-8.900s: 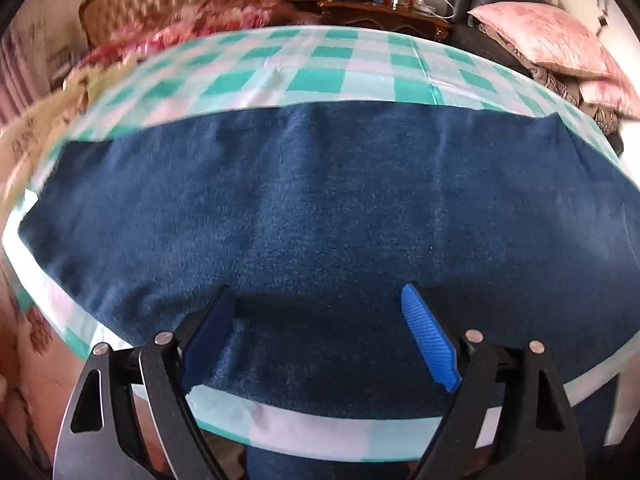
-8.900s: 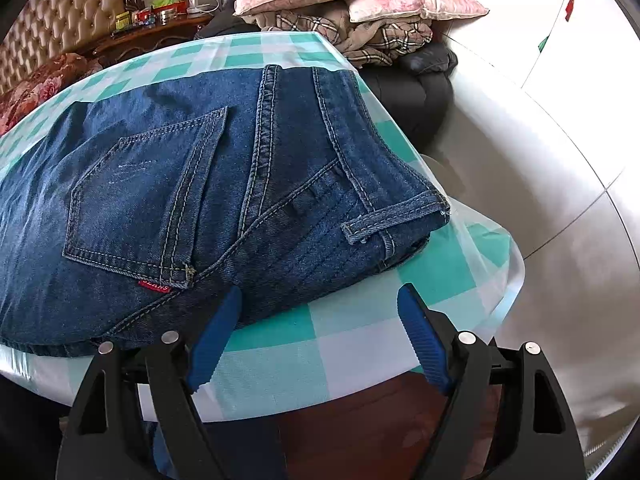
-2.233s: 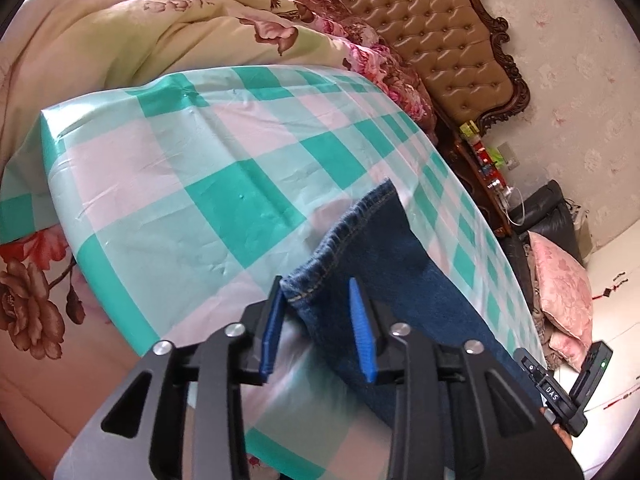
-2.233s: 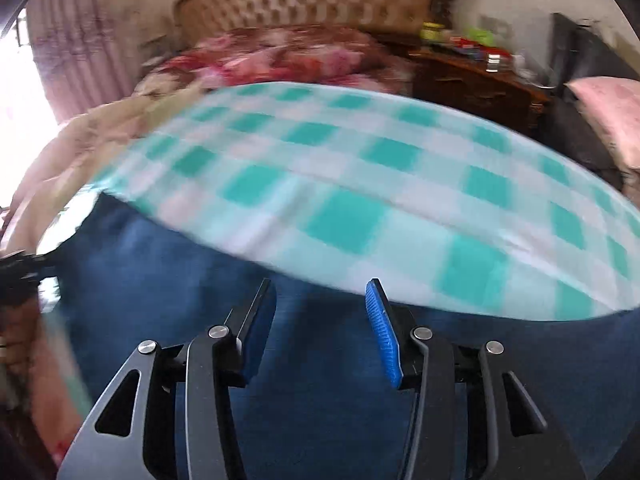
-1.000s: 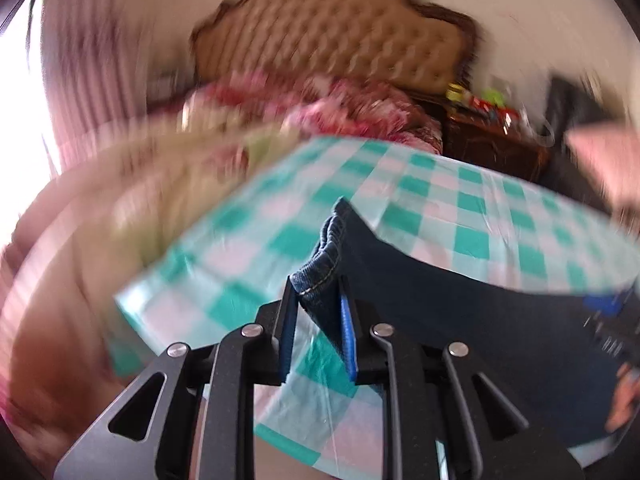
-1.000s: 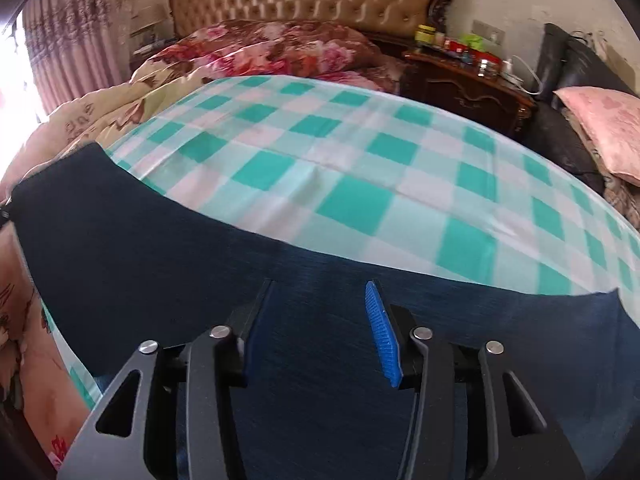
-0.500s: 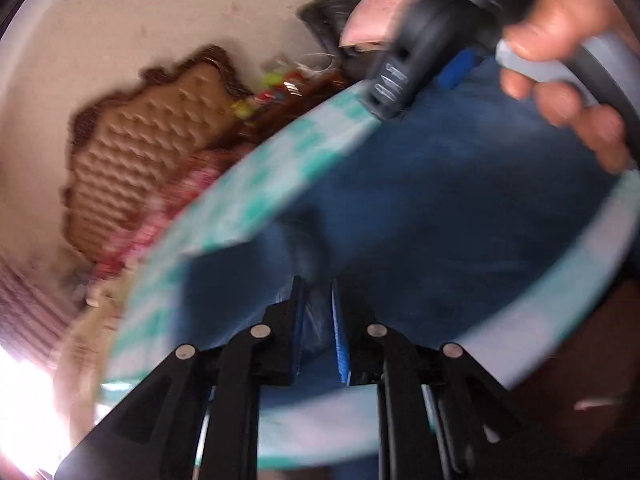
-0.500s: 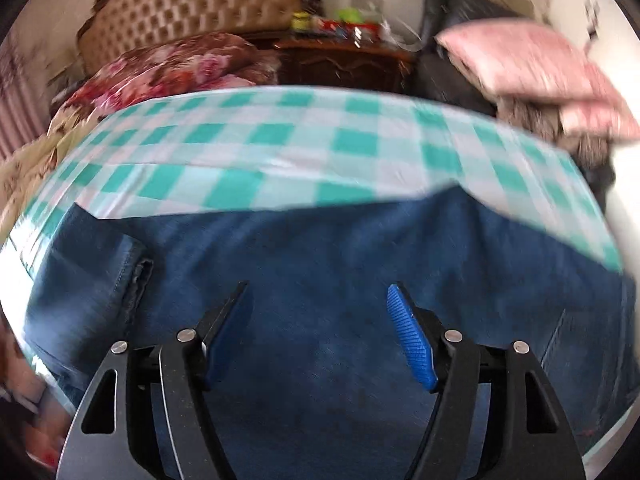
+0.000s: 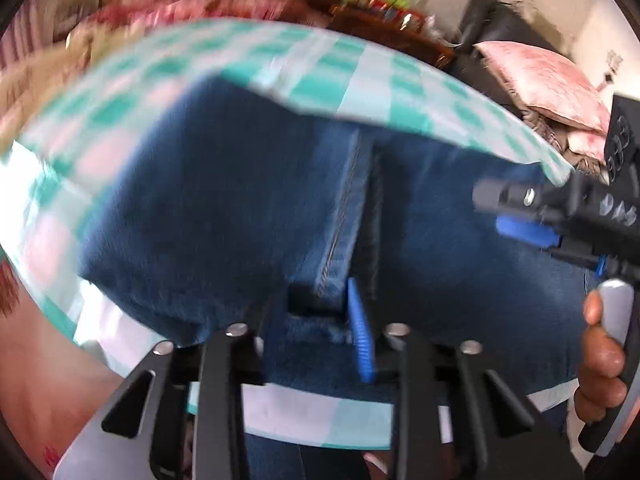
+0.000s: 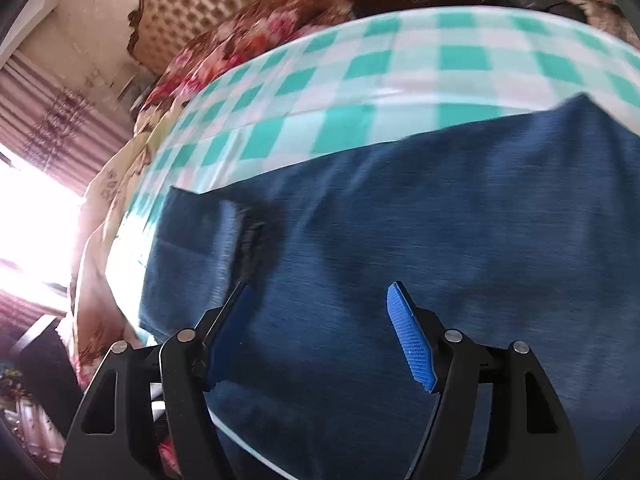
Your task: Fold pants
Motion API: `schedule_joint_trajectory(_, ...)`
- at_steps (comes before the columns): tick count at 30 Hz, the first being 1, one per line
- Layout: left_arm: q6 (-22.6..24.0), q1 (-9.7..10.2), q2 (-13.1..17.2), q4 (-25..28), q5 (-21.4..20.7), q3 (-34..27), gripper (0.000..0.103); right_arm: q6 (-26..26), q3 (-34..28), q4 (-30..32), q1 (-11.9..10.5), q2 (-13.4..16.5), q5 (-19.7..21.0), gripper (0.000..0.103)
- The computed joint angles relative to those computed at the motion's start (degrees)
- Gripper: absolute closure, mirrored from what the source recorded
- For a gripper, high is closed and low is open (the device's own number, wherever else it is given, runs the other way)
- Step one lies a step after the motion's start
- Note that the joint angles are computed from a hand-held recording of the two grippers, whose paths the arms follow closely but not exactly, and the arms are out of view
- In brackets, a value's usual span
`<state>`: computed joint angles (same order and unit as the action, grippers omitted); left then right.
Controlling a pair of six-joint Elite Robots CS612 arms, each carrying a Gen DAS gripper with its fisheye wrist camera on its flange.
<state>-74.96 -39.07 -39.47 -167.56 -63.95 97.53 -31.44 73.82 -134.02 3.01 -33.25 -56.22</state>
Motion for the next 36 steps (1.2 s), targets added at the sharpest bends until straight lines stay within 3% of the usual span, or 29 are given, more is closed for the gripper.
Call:
schedule_joint_trajectory(8,1.15,-0.86,-0.71,2.3,1.7,0.64,0.075,-0.44,-3.06,2.4,3.16,1.34,-2.08,0.035)
schedule_joint_trajectory(16,2.3,-0.17,0.7,1.39,1.31,-1.22,0.075,-0.92,-2.9,-1.89,5.4,2.15,-6.35,0.037)
schedule_joint_trajectory(18,2.39,-0.17,0.73,1.36,1.38,-1.26,0.075,-1.11,-2.94,-2.82,5.73,2.3,-6.99,0.045)
schedule_joint_trajectory(19,2.49,-0.15,0.76,1.5,1.43,-1.33,0.075,-1.25,-3.09,-2.74,5.74,2.4,-7.11,0.058)
schedule_joint_trajectory(20,2.57,-0.13,0.78,1.67,1.48,-1.41,0.075,-1.43,-3.49,-2.05,5.8,2.58,-7.03,0.078)
schedule_joint_trajectory(22,2.58,-0.17,0.79,1.89,1.56,-1.5,0.075,-1.7,-3.48,-2.55,5.71,2.6,-6.79,0.089)
schedule_joint_trajectory(32,2.66,-0.21,0.81,2.7,1.66,-1.91,0.074,-3.0,-3.49,-0.99,4.97,1.99,-3.9,0.094)
schedule_joint_trajectory(36,2.67,-0.31,0.72,-10.51,1.47,2.0,0.068,-2.9,-3.75,-0.22,4.85,2.05,-3.61,0.094)
